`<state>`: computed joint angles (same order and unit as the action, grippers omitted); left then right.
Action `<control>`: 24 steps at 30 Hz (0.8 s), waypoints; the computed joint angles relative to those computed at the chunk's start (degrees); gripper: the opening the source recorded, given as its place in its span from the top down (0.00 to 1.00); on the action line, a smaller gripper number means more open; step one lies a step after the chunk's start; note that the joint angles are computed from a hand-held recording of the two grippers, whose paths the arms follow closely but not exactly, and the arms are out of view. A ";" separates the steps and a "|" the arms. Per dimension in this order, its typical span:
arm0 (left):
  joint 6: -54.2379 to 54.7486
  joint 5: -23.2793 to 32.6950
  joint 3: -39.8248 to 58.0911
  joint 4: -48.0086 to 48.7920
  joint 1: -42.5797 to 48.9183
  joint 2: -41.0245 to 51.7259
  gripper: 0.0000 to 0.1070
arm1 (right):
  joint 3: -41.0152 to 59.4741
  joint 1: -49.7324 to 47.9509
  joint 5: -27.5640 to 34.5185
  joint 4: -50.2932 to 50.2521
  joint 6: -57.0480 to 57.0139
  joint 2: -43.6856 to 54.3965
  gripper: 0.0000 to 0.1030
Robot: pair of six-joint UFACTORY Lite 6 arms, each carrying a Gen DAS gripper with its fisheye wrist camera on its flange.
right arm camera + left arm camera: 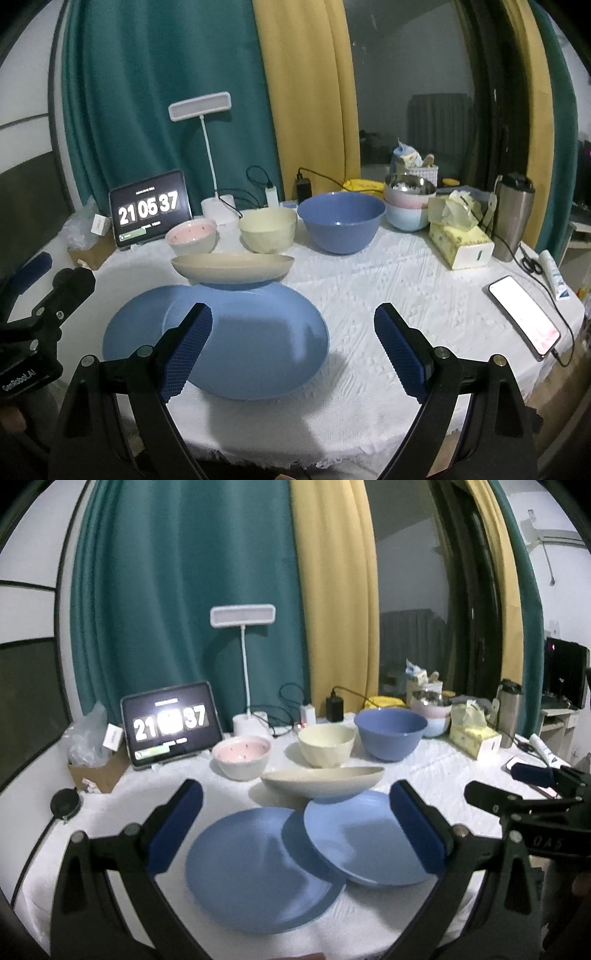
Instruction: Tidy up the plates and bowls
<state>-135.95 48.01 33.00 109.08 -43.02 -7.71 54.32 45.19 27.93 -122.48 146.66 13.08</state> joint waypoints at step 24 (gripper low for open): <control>-1.22 -16.94 20.11 7.21 14.86 26.99 0.06 | 23.95 -13.07 -16.86 -9.10 4.16 24.69 0.11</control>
